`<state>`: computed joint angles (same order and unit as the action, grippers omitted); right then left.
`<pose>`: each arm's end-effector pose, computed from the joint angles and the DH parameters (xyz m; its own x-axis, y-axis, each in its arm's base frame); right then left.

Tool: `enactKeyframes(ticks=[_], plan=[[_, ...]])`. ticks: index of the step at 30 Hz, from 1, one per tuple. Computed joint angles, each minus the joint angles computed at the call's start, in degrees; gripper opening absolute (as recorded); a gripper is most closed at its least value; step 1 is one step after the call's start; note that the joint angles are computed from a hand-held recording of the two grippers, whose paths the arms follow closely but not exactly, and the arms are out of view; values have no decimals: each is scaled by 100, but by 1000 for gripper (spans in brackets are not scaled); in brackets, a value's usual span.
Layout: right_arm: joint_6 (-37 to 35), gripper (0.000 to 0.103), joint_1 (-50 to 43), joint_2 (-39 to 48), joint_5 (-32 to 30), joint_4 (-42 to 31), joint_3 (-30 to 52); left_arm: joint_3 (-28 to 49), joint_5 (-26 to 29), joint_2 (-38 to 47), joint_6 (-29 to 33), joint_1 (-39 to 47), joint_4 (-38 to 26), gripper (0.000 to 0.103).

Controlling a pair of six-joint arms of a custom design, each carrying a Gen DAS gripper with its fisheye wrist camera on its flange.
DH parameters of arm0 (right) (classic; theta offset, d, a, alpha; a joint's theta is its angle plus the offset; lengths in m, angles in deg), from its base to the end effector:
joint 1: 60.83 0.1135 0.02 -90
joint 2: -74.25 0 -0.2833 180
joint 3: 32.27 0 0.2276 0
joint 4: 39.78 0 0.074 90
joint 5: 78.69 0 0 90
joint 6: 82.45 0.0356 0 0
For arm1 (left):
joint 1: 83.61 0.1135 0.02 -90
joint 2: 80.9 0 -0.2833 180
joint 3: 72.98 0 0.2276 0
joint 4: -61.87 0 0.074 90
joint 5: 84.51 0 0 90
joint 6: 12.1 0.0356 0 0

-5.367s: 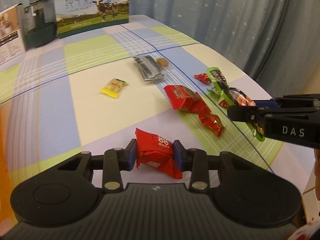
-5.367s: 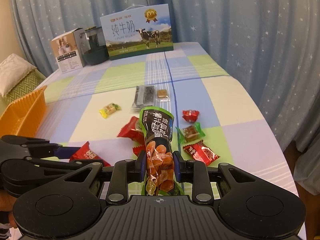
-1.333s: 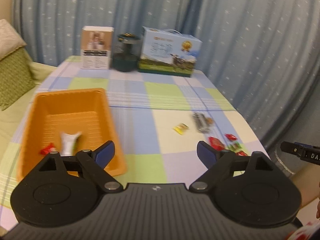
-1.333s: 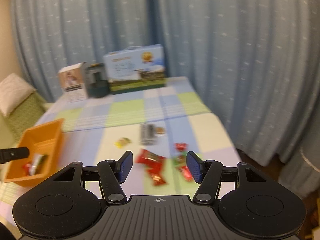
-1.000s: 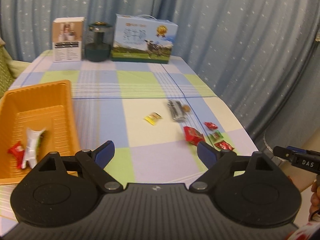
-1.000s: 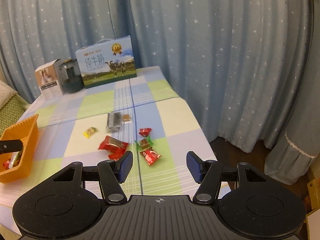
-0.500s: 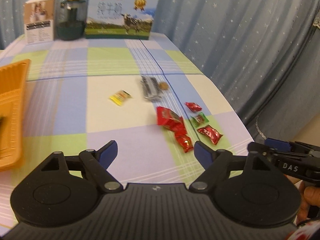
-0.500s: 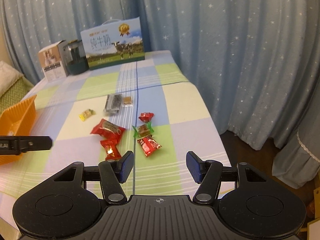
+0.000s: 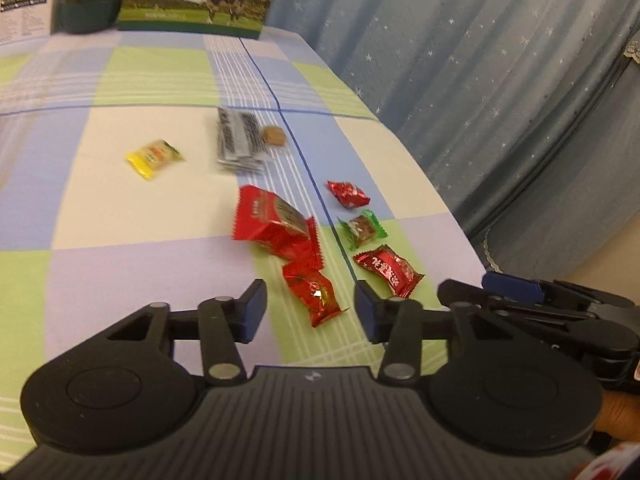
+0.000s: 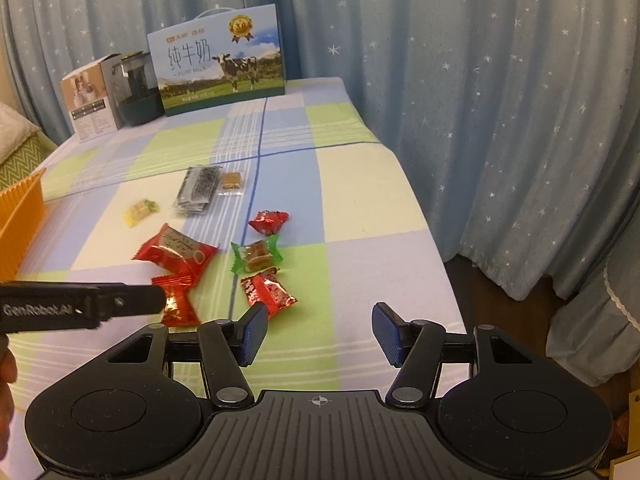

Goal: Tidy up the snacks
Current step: 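Grasp a small red candy with the left tool while the right tool grasps a dark red candy, then carry both candies to the orange tray and open both tools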

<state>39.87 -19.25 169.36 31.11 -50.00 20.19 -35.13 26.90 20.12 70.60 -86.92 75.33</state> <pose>0.2156 0.1752 0.1558 -0.7561 0.0017 -0.6545 -0.0796 0.9923 0.0945 0.2450 -0.0272 0.1068 -0.7921 -0.0727 -0.6060 0.1903 0.9140 -0.3584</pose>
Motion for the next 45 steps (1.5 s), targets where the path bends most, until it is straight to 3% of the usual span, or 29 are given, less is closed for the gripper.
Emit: enactKeyframes(ticks=[5,7,11,18,20,22,34,40,45], plan=[[-243,59,-118,330,-148,257,135,163,-99,408,-71,-168,171,25],[-333,58,-148,474,-208,324,213,184,-108,471,35,-190,222,24],[-559,55,-173,758,-345,437,394,288,82,432,230,-21,-70,16],[-1015,42,-174,1213,-569,480,750,299,218,-158,1208,635,-1112,15],[-1101,32,-145,1320,-562,440,851,284,189,-228,1412,796,-1231,15],[-1139,29,-103,1397,-545,421,911,276,135,-205,1505,904,-1218,15],[-999,28,46,1444,-465,251,1038,114,-86,134,1149,870,-382,19],[-502,26,91,1238,-620,0,1025,133,-43,-125,1235,1023,-695,18],[-20,26,321,831,-615,-290,1059,104,191,-819,1434,1359,-1324,18]])
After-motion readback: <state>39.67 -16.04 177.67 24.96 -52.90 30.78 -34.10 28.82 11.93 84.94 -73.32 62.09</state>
